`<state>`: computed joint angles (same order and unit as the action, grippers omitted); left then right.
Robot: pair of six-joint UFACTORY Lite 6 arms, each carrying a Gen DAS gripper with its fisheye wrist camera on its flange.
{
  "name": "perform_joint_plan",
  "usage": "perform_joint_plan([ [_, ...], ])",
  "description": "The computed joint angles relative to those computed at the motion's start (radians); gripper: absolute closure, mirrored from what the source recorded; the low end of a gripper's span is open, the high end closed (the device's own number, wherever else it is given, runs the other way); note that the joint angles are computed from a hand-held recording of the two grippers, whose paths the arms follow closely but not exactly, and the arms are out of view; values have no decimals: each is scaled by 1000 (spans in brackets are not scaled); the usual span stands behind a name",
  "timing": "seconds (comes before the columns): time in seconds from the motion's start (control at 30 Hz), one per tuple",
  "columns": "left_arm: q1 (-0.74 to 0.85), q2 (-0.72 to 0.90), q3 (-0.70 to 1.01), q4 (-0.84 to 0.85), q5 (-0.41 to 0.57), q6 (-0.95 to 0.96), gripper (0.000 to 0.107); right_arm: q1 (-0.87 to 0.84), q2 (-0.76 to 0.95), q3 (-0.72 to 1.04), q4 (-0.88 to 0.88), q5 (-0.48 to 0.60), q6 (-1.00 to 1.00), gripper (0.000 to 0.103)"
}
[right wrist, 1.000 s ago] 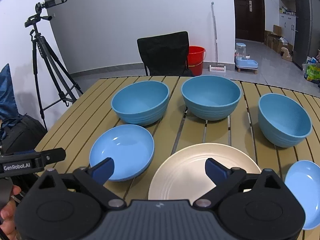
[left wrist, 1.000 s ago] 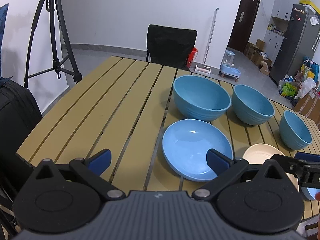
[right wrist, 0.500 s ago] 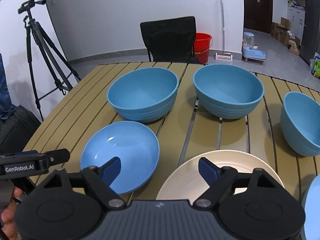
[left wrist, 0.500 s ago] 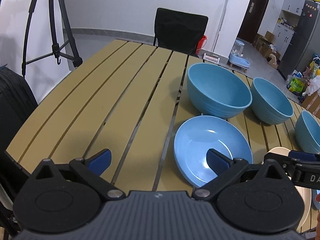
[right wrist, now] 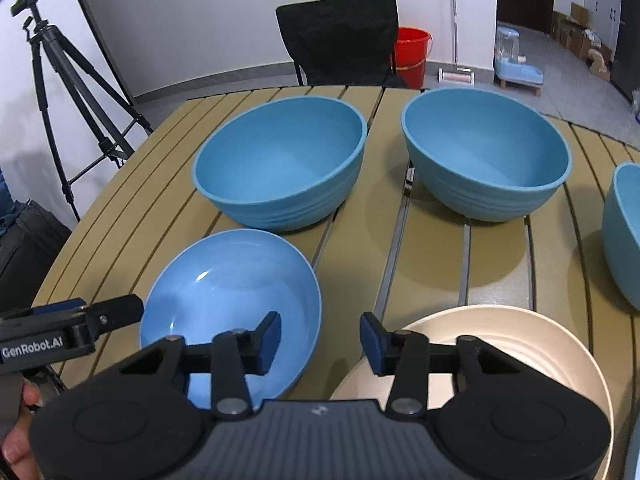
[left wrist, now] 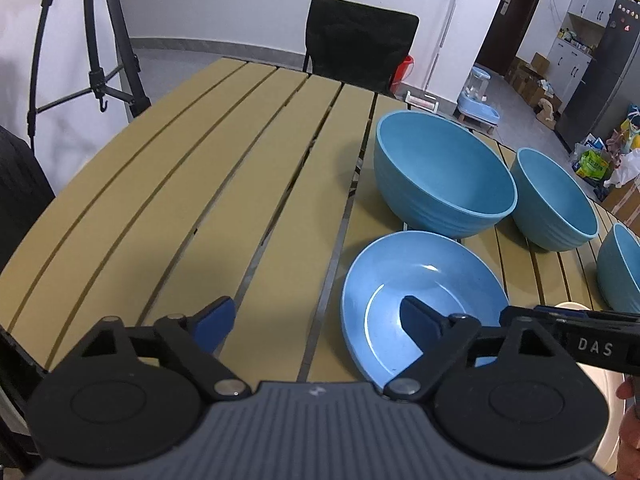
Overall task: Organize plates and bowls
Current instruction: 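Close the right gripper on the blue dish rim while the left gripper closes beside it, then lift the light blue shallow dish with both grippers and carry it toward the cream plate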
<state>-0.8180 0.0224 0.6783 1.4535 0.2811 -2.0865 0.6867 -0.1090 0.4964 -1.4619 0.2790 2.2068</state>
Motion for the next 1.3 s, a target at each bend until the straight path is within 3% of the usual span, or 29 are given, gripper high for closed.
perform_joint_plan([
  [0.23, 47, 78, 61, -112, -67, 122, 39, -74, 63, 27, -146, -87, 113, 79],
  [0.43, 79, 128, 92, -188, -125, 203, 60, -124, 95, 30, -457, -150, 415, 89],
  [0.5, 93, 141, 99, -205, -153, 214, 63, -132, 107, 31, -583, -159, 541, 90],
  [0.7, 101, 161, 106, -146, -177, 141, 84, -141, 134, 33, -858, -158, 824, 97],
  [0.83, 108, 174, 108, 6, -201, -15, 98, -143, 132, 28, -916, -151, 890, 98],
  [0.97, 107, 188, 114, 38, -205, -52, 100, -140, 127, 22, -947, -148, 925, 99],
  [1.3, 91, 156, 97, -63, -181, 40, 101, -121, 105, 14, -819, -146, 817, 99],
])
